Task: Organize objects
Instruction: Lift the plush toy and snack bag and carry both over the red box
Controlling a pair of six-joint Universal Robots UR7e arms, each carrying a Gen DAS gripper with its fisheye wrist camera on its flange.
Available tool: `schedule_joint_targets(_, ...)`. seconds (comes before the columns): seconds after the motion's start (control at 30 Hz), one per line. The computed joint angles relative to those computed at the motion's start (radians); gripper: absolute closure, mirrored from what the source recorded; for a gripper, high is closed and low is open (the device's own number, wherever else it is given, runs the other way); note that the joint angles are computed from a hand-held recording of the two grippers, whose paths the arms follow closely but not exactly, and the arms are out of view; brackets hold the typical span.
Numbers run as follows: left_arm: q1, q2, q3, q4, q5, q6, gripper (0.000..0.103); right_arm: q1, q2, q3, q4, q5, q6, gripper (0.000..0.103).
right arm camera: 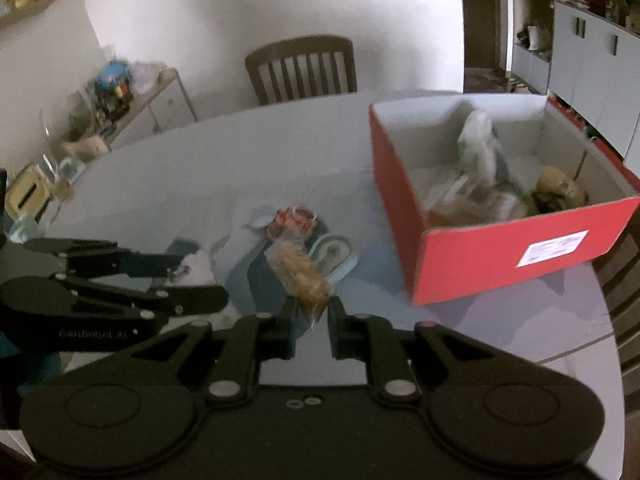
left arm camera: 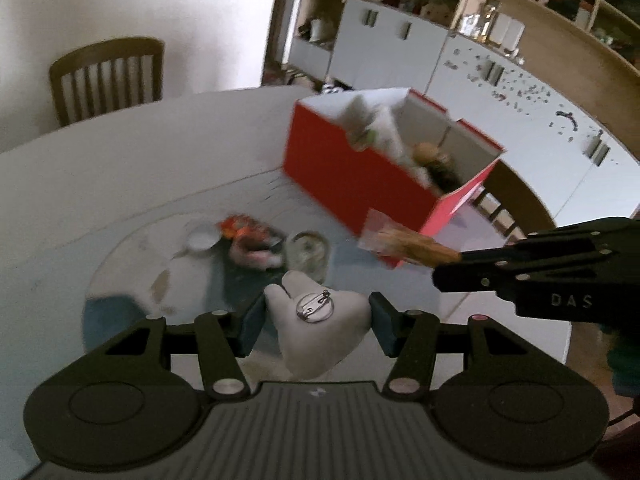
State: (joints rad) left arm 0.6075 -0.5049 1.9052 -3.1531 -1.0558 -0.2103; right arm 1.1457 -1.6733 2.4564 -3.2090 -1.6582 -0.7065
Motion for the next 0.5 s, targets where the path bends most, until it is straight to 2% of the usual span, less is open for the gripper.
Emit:
schedule_joint_targets(0.2, -0.034, 0.042, -0.081, 0.016, -0.008, 0.021, 0.047, -0.057, -0.071, -0.027, 0.063, 0.081, -0.015, 0.089)
schedule_joint_targets(0.5, -0.059, 0.125, -0.221, 0.046, 0.006, 0.046, 0.048, -0.13, -0.123, -0.089, 0.126, 0.142, -0.066, 0.089)
